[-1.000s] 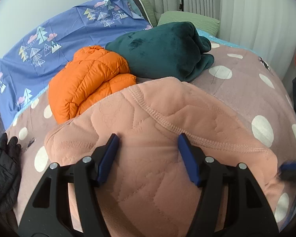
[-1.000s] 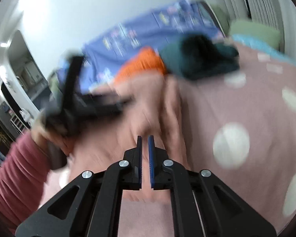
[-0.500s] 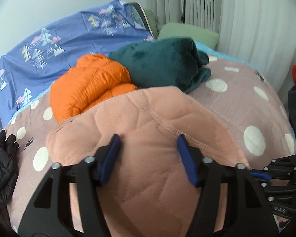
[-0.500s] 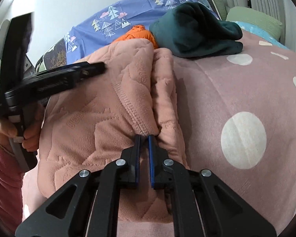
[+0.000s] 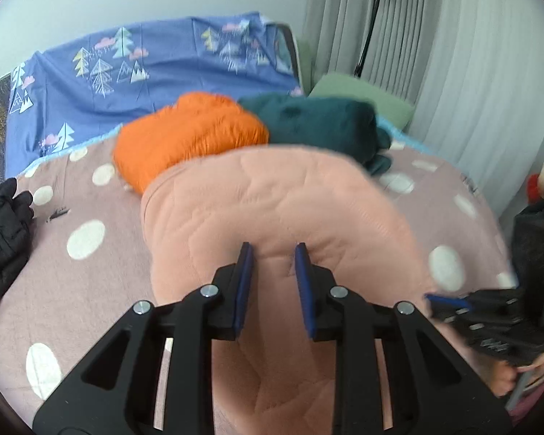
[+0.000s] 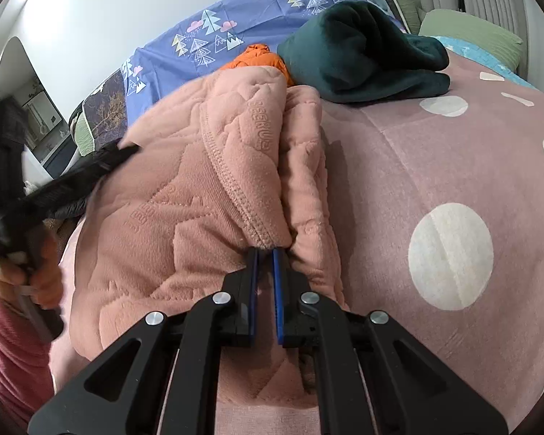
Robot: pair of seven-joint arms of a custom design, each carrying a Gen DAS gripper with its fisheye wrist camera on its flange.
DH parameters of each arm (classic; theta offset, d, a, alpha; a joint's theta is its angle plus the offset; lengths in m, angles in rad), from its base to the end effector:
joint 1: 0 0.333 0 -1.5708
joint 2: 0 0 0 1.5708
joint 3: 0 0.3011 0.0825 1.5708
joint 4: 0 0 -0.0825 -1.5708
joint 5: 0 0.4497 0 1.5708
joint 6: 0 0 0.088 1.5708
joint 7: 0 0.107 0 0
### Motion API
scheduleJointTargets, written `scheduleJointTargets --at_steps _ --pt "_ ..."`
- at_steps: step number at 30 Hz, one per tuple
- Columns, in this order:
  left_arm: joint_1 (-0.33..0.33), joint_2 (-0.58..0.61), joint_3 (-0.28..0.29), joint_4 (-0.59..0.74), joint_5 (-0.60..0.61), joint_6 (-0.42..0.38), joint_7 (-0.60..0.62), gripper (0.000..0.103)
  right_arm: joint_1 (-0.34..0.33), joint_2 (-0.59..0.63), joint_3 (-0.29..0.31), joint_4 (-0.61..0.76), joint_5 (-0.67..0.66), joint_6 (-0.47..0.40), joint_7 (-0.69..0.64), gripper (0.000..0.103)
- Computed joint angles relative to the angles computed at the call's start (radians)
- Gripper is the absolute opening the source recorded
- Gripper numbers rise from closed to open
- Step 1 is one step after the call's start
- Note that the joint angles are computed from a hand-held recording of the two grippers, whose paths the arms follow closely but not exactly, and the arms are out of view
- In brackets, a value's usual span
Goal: Fold large clothes
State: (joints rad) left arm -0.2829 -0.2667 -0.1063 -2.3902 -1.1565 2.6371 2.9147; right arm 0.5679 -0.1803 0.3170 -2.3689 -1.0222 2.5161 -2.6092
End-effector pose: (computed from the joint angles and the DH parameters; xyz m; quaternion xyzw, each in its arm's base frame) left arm 0.5153 -0.1866 0.4163 -0.3271 0.8439 -0.4140 0.0974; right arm 0.3477 0.4355 0.3690 -0.4918 0.7778 -0.1977 0.3378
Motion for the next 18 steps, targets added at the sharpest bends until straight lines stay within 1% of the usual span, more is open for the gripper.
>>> scheduleJointTargets --at_steps 1,2,3,5,7,8,9,10,13,14,15,18 --pt "-0.01 0.018 -0.009 -0.002 -0.016 0.046 0.044 0.025 0.003 0.004 0.001 0.007 0.01 -0.011 -0.011 0.006" --pt "-0.017 0.024 -0.012 -0.004 -0.036 0.065 0.066 0.024 0.005 0.007 0.0 0.012 0.019 -0.019 -0.023 0.006" --pt "-0.016 0.025 -0.013 -0.001 -0.035 0.062 0.05 0.023 0.007 0.009 0.0 0.016 0.026 -0.027 -0.035 0.006" --pt "-0.006 0.022 -0.018 0.005 0.008 0.041 -0.015 0.023 0.014 0.002 -0.007 0.016 0.056 -0.023 -0.085 0.007" --pt "-0.007 0.02 -0.022 0.002 0.032 0.052 -0.013 0.023 0.021 -0.023 -0.021 0.008 0.13 -0.008 -0.168 0.011" --pt "-0.008 0.017 -0.023 -0.001 0.041 0.058 -0.01 0.023 0.025 -0.044 -0.023 0.002 0.172 -0.015 -0.204 0.017" --pt "-0.01 0.015 -0.023 -0.002 0.049 0.062 -0.011 0.023 0.024 -0.063 -0.02 -0.001 0.197 -0.029 -0.226 0.017" --pt "-0.01 0.014 -0.022 -0.002 0.061 0.061 -0.018 0.022 0.019 -0.093 -0.01 -0.004 0.196 -0.05 -0.235 0.018" --pt "-0.011 0.019 -0.012 0.007 0.069 0.036 -0.032 0.022 -0.01 -0.138 0.036 0.029 0.129 -0.16 -0.24 0.018" --pt "-0.011 0.021 -0.01 0.009 0.066 0.034 -0.034 0.022 -0.02 -0.141 0.037 0.039 0.11 -0.165 -0.248 0.018" --pt "-0.012 0.02 -0.01 0.008 0.06 0.035 -0.032 0.022 -0.03 -0.142 0.033 0.046 0.093 -0.153 -0.255 0.018" --pt "-0.017 0.016 -0.013 0.002 0.048 0.049 -0.023 0.022 -0.076 -0.1 0.0 0.078 0.044 -0.051 -0.265 0.018"
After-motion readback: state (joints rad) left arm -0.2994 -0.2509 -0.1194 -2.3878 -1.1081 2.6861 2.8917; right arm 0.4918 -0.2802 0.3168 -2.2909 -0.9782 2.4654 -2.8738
